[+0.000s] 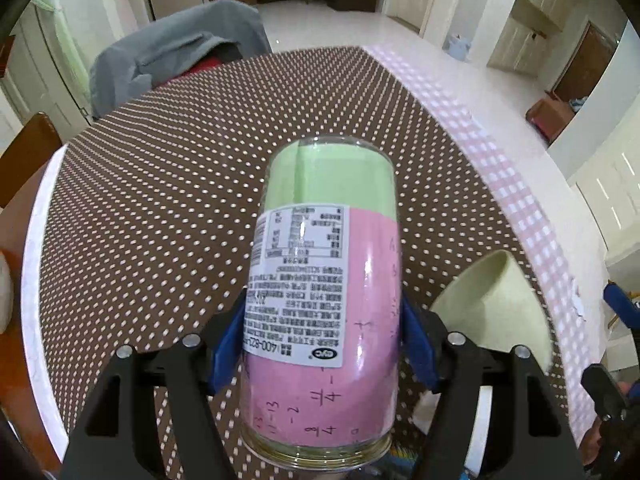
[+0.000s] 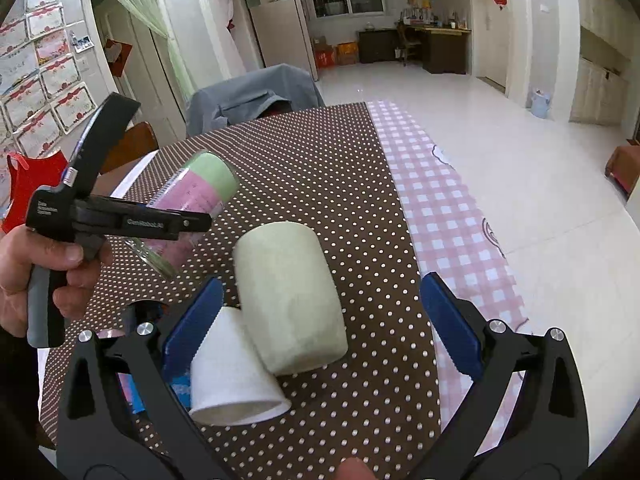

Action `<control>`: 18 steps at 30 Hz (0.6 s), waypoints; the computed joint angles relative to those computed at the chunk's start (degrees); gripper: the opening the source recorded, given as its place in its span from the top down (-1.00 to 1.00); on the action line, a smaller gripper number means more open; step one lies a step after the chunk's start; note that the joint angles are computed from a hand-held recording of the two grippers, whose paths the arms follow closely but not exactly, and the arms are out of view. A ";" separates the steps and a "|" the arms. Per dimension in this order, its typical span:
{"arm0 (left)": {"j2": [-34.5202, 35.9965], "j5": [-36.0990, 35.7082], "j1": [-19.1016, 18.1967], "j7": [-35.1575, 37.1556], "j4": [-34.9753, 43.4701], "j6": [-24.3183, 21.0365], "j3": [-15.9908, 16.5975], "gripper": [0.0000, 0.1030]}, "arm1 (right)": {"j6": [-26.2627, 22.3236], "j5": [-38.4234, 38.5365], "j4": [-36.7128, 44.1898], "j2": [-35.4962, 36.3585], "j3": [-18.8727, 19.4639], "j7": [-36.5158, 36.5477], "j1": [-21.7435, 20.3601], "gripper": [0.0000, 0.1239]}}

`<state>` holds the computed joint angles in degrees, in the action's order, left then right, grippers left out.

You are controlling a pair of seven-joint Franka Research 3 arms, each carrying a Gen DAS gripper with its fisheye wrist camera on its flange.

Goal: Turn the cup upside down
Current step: 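Lift the can with the left tool and rotate it upright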

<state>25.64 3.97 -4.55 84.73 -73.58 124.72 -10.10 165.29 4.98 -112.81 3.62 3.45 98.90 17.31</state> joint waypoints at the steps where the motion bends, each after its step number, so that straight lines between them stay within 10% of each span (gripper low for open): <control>1: -2.45 -0.09 0.12 -0.19 -2.68 1.21 -0.11 -0.32 | 0.35 -0.29 -0.84 -0.97 0.00 0.40 0.12 -0.56; 18: -35.77 -1.28 -1.64 -4.10 -37.97 12.96 1.04 -0.32 | 5.14 4.81 -17.71 -18.87 3.38 -2.51 -0.16 -0.56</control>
<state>-10.13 2.69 -6.19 80.63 -111.54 137.68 -9.06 170.43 9.79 -130.52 -15.25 6.82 96.39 17.15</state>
